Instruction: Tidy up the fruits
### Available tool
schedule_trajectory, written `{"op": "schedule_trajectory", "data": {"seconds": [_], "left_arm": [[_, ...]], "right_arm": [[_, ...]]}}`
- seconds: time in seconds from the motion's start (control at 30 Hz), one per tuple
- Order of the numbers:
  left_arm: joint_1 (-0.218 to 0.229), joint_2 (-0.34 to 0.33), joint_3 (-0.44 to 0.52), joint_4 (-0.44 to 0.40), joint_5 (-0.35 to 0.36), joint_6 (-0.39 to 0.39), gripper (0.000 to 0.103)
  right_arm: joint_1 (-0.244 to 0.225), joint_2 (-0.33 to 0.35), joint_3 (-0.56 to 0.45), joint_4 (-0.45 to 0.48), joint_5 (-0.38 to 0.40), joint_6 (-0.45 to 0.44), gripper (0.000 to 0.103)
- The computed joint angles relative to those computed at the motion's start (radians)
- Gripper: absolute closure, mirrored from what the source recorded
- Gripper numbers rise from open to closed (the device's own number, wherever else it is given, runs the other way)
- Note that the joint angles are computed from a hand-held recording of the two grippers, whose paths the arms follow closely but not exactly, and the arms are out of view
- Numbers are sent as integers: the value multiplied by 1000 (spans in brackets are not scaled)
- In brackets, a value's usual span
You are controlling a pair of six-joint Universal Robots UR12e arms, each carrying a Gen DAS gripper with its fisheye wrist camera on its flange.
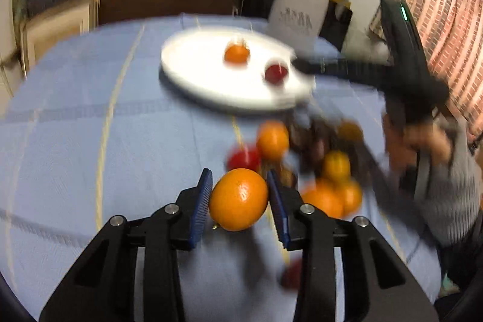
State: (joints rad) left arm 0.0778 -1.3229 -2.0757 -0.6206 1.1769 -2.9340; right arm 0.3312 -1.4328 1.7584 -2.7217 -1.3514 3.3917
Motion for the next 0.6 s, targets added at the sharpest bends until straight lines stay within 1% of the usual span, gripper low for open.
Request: {"op": "schedule_trajectory", "data": {"seconds": [0.07,0.17,0.2,0.3,0.4,0.43,0.47,0.5,0.57,0.6], "left_arm": [[-26,-58,57,48,40,-37,66],[-67,-157,136,115,107,-113,66],[-75,-184,154,131,116,-138,66],[-83,-245,194,142,105,-211,66],[-89,-271,199,146,113,-250,66],[-89,-269,193,147,114,-250,62],[-89,-266,189,144,119,-243,56],[-88,-258,183,153,130,-243,53],[-79,-240,165,182,135,-259,29],[-73,-227,154,198,134,-274,24]], "right_arm": [[13,5,-5,5,-27,-29,63],[19,16,-13,22,-17,-50,62],[19,20,-15,22,-14,-55,62],[14,21,-11,7,-20,-46,59],[-1,16,-3,-13,-5,-15,58],[-6,14,-1,-18,2,-5,58],[-13,11,2,-24,9,12,58],[-15,8,4,-26,11,21,58],[-21,-3,12,-32,18,37,58],[-22,-7,15,-34,19,38,58]]}}
